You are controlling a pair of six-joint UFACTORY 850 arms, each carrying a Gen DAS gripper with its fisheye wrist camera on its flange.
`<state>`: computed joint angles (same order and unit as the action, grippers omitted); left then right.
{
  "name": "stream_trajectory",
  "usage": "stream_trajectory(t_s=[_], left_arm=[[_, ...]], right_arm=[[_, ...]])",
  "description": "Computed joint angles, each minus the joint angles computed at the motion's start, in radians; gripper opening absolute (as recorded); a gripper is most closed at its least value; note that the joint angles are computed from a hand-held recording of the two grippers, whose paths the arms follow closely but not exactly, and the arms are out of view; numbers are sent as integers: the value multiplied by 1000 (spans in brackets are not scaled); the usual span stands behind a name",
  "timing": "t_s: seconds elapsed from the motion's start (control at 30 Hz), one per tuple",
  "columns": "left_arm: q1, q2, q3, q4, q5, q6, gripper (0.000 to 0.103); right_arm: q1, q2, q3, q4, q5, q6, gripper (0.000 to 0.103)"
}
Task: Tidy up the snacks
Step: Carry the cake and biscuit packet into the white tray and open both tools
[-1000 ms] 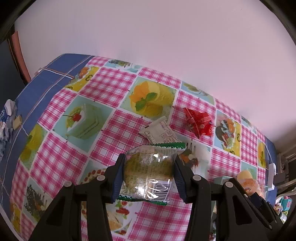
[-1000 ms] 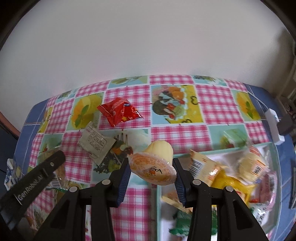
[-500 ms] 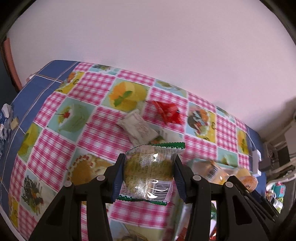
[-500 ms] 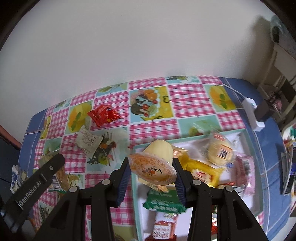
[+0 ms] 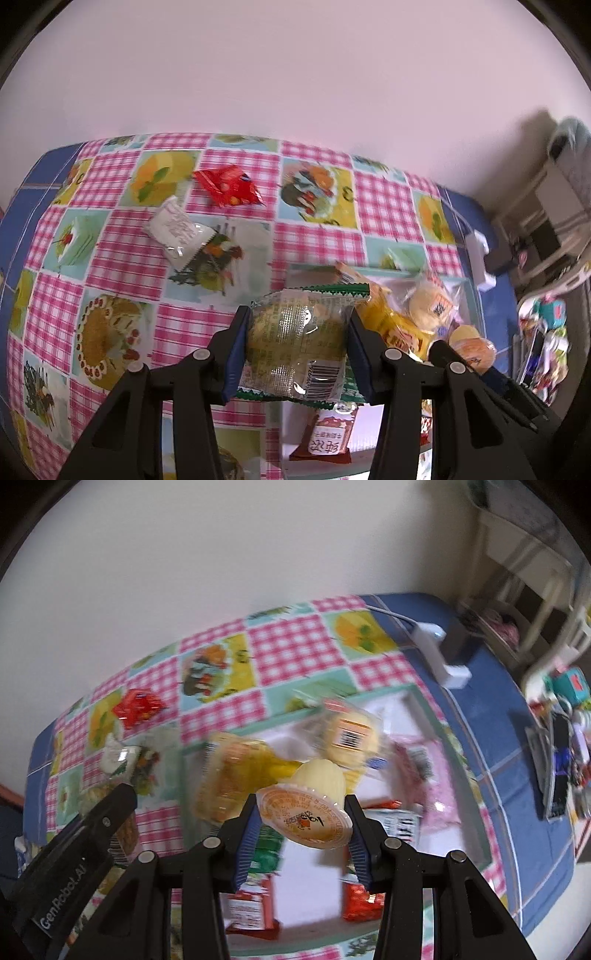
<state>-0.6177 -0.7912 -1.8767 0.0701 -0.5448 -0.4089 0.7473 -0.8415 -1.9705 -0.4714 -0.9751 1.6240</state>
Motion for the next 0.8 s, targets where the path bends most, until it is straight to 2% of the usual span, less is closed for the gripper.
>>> stream_trajectory(t_s=[0.13,0.37,0.6,0.7,0.8], left_arm=[[-15,-29,-28,-75,-23,79,51],[-35,-86,-84,-176,-77,181,51],[-42,-114,-116,-199,-118,187,53],[-36,-114,-117,-211,-123,181,58],[-27,-109,-113,-227,-121,179,59]], right_arm=[[-11,59,110,0,36,69,47],[-31,110,220,22,93,125,47],[-39,113,244,39,119,121,47],[-41,114,250,44,132,124,47],[-42,113,248,47,132,122,48]])
